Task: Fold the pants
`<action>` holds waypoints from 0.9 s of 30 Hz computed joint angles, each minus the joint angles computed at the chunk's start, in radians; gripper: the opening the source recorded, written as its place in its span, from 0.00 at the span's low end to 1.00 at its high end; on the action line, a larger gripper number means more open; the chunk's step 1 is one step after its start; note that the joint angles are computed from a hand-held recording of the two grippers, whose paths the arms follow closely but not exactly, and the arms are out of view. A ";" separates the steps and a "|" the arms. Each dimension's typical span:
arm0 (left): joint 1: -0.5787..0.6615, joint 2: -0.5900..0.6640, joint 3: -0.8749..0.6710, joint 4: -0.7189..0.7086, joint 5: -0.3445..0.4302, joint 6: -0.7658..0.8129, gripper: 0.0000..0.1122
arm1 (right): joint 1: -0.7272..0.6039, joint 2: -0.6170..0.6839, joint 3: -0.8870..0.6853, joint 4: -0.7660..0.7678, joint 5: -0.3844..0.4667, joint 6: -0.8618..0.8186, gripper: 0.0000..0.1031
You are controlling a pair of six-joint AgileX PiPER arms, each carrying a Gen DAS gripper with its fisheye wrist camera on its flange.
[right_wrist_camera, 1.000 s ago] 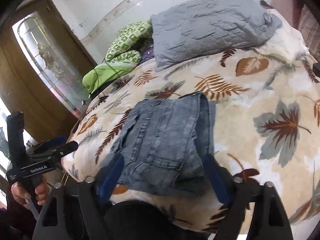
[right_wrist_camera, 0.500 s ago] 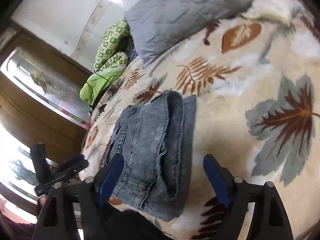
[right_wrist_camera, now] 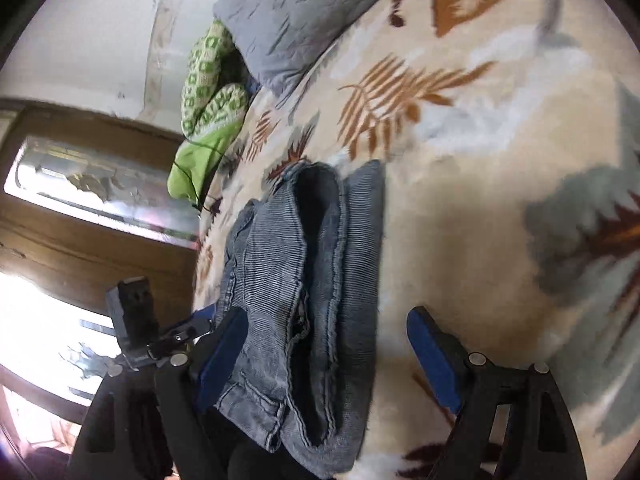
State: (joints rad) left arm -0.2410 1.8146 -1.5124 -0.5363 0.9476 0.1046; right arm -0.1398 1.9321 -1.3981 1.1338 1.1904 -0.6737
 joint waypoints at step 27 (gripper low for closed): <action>-0.014 0.080 -0.321 0.017 0.053 -0.020 0.76 | 0.214 -0.037 -0.198 -0.027 -0.164 0.090 0.39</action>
